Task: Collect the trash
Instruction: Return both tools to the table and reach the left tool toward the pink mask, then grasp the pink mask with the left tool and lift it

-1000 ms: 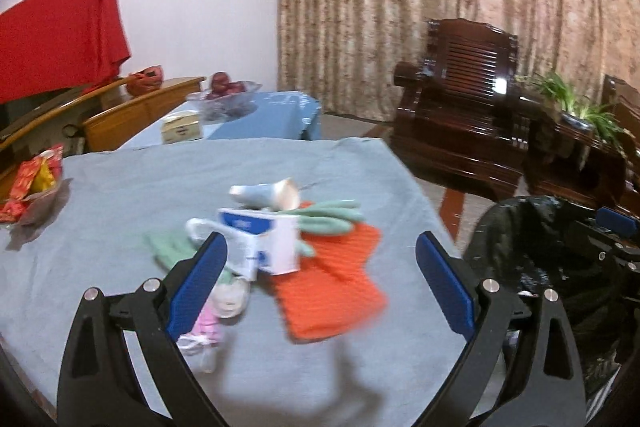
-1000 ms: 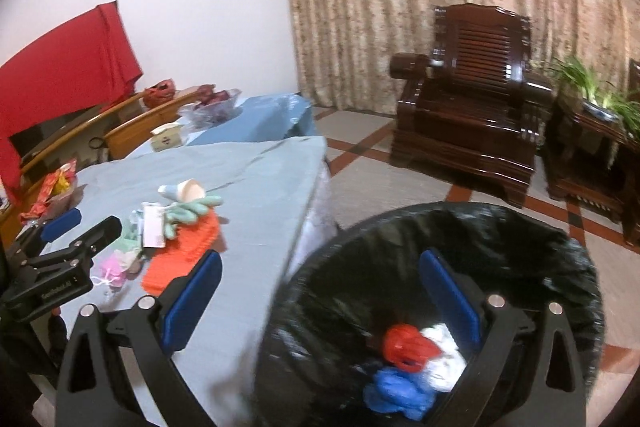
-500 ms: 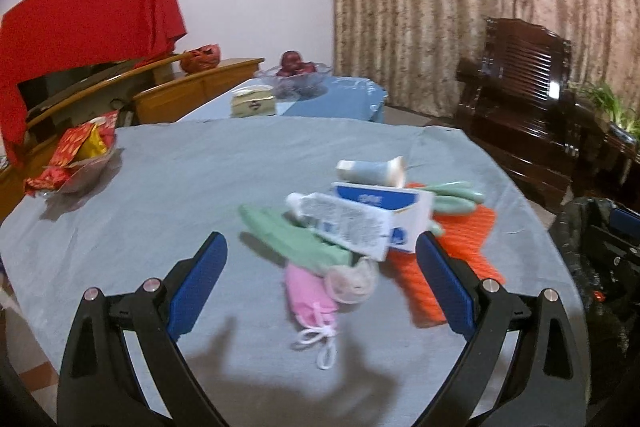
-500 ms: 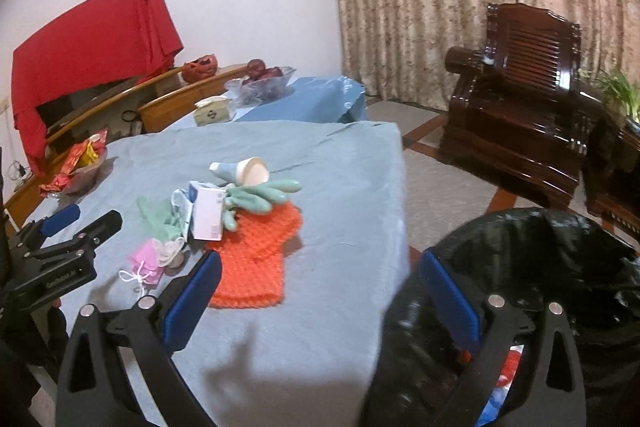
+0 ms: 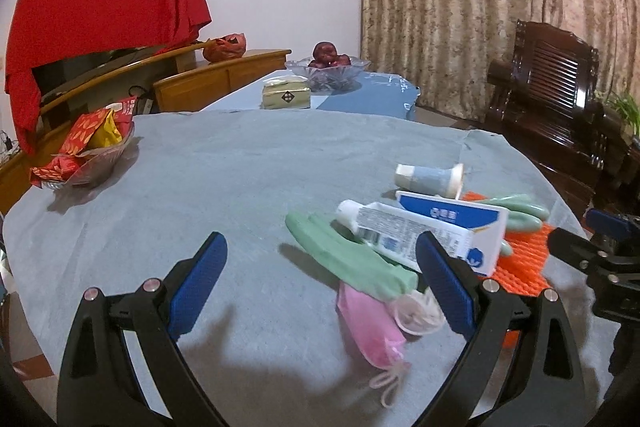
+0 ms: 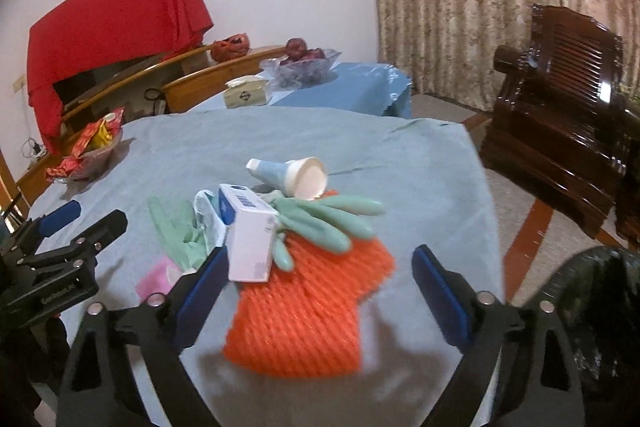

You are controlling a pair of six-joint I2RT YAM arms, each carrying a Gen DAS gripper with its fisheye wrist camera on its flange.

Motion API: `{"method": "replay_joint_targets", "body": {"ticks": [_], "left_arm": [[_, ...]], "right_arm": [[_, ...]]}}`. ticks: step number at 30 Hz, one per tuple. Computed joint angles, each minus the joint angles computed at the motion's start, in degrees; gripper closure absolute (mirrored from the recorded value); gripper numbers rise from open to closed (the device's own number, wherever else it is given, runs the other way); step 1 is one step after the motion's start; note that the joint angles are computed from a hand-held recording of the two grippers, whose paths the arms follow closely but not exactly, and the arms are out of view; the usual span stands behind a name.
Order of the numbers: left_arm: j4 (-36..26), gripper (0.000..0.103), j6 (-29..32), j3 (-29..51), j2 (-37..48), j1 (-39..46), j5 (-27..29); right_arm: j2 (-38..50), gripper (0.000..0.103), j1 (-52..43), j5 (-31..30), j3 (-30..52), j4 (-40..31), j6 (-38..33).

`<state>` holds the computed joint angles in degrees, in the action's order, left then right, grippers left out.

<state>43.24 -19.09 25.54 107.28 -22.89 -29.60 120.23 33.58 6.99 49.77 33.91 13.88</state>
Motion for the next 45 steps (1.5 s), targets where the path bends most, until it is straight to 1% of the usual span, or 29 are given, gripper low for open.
{"method": "replay_joint_targets", "body": {"ticks": [4,7,14,16,17,19,22,23,24,25,26,27,28,30,33,43,45], "left_arm": [[1.09,0.01,1.14,0.65,1.65,1.92,1.83],[2.03,0.01,1.36,0.44,2.89,2.37,2.88],[3.17,0.011,-1.92,-0.66,7.38,-0.6,4.18],[3.05,0.015,-2.91,-0.19,9.08,-1.49,4.48],[2.51,0.02,-3.15,0.38,9.79,-1.74,4.73],[1.29,0.024,-3.51,1.74,11.3,-1.78,5.75],[-0.15,0.036,-3.33,3.12,12.44,-1.22,7.17],[-0.4,0.044,-3.19,3.35,12.66,-0.71,8.35],[-0.81,0.056,-3.06,3.71,12.94,-0.09,9.75],[-0.9,0.062,-2.93,3.88,13.19,0.4,11.0],[-0.31,0.076,-2.73,3.86,13.61,1.45,13.75],[-0.01,0.086,-2.84,3.82,13.88,1.95,14.99],[0.5,0.088,-3.22,3.62,14.17,2.37,15.88],[1.69,0.096,-3.06,2.97,14.08,2.61,16.1],[3.06,0.099,-2.83,1.13,12.32,2.46,15.05],[4.92,0.1,-2.92,-6.42,2.89,2.3,9.09],[4.82,0.1,-3.01,-7.67,1.22,2.84,8.8]], "right_arm": [[2.3,0.029,0.32,-2.11,4.29,-2.47,-0.48],[2.6,0.03,0.95,-1.72,4.62,-2.67,-1.07],[3.22,0.03,0.71,-1.42,1.58,-1.01,0.89],[3.49,0.03,0.62,-1.31,0.82,-0.75,0.9],[3.67,0.03,0.57,-1.29,0.68,-0.72,0.81],[3.93,0.03,0.28,-1.43,0.39,-0.57,0.98],[3.92,0.03,-0.09,-1.67,-0.23,0.18,1.06],[3.93,0.03,-0.1,-1.69,-0.39,0.39,1.02],[3.91,0.03,-0.15,-1.79,-0.38,0.31,1.05],[3.97,0.03,-0.19,-1.92,-0.4,0.37,1.12],[3.9,0.03,-0.2,-1.96,-0.5,0.42,1.16],[3.85,0.03,-0.23,-2.07,-0.56,0.42,1.18],[3.82,0.03,-0.2,-2.14,-0.68,0.5,1.21],[3.82,0.03,0.08,-2.1,-0.62,0.43,1.19],[3.57,0.03,0.54,-1.85,-0.59,0.31,1.02],[3.24,0.03,3.48,-1.53,0.66,-0.58,1.28],[3.32,0.03,4.28,-1.53,0.86,-0.58,1.21]]}}
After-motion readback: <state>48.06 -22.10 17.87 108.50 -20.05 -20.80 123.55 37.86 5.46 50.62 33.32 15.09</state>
